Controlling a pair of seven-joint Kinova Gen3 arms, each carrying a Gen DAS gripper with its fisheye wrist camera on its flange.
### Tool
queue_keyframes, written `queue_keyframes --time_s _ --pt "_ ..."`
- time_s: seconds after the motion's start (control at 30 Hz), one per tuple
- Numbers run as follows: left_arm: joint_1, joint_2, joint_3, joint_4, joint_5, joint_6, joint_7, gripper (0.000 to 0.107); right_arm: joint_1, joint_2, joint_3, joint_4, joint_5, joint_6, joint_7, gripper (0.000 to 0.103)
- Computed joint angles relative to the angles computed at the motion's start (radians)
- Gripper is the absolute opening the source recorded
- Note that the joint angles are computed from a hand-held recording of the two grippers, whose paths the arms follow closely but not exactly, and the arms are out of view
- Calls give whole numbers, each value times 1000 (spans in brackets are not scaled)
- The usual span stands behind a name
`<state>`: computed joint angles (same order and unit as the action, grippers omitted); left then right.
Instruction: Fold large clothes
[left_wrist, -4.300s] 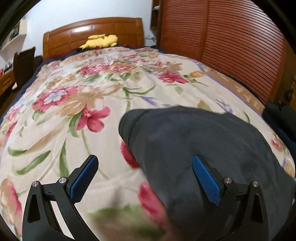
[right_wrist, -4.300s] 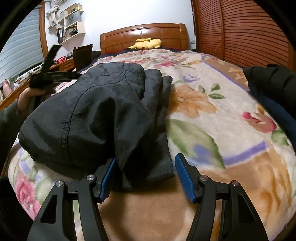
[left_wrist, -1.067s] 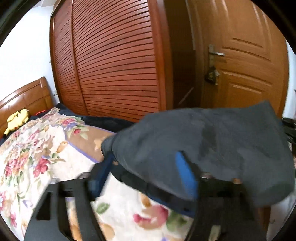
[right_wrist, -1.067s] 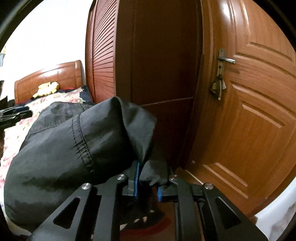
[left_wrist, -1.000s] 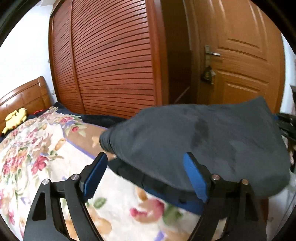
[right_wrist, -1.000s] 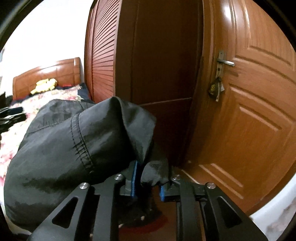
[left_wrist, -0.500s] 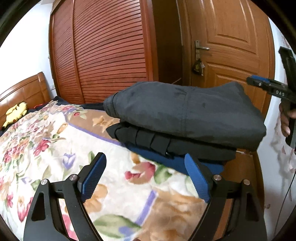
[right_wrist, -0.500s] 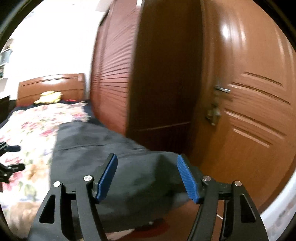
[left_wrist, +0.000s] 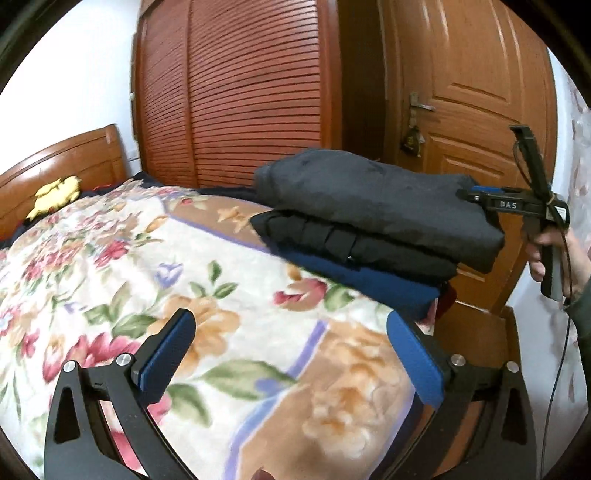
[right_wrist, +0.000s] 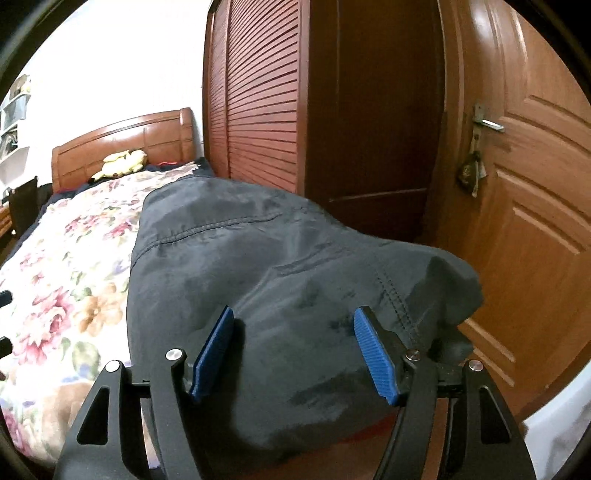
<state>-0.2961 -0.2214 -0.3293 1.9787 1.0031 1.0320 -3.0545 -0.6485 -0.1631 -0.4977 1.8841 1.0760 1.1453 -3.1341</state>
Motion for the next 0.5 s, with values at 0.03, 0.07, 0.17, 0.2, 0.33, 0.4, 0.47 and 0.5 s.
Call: queue_keyframes --time_s 0.03,0.07,0.17,0.2,0.33,0.4,0.47,0.5 --pt "-5 -3 -11 1 0 9 -2 103 -10 -2 -19 -5 6 37 -4 70" --pt "-13 -8 -25 6 -1 18 -12 103 -17 12 -52 -16 20 77 -16 70" --pt "-32 -28 -59 22 -7 26 -41 103 -59 21 -69 -19 55 121 -30 70" --pt "-41 -35 -74 28 -11 30 -51 103 -75 26 -73 -30 62 130 -25 70" --pt "-72 -34 -124 29 -16 64 -77 103 -146 57 -79 -45 105 155 -37 70" --pt "-95 -36 -150 33 -18 75 -99 103 -179 72 -75 -59 120 145 -34 70" --pt "-117 -30 -174 32 -18 96 -118 103 -213 92 -69 -73 137 129 -35 70" --pt "-133 -26 -196 33 -14 111 -136 103 -230 99 -64 -78 144 114 -32 70"
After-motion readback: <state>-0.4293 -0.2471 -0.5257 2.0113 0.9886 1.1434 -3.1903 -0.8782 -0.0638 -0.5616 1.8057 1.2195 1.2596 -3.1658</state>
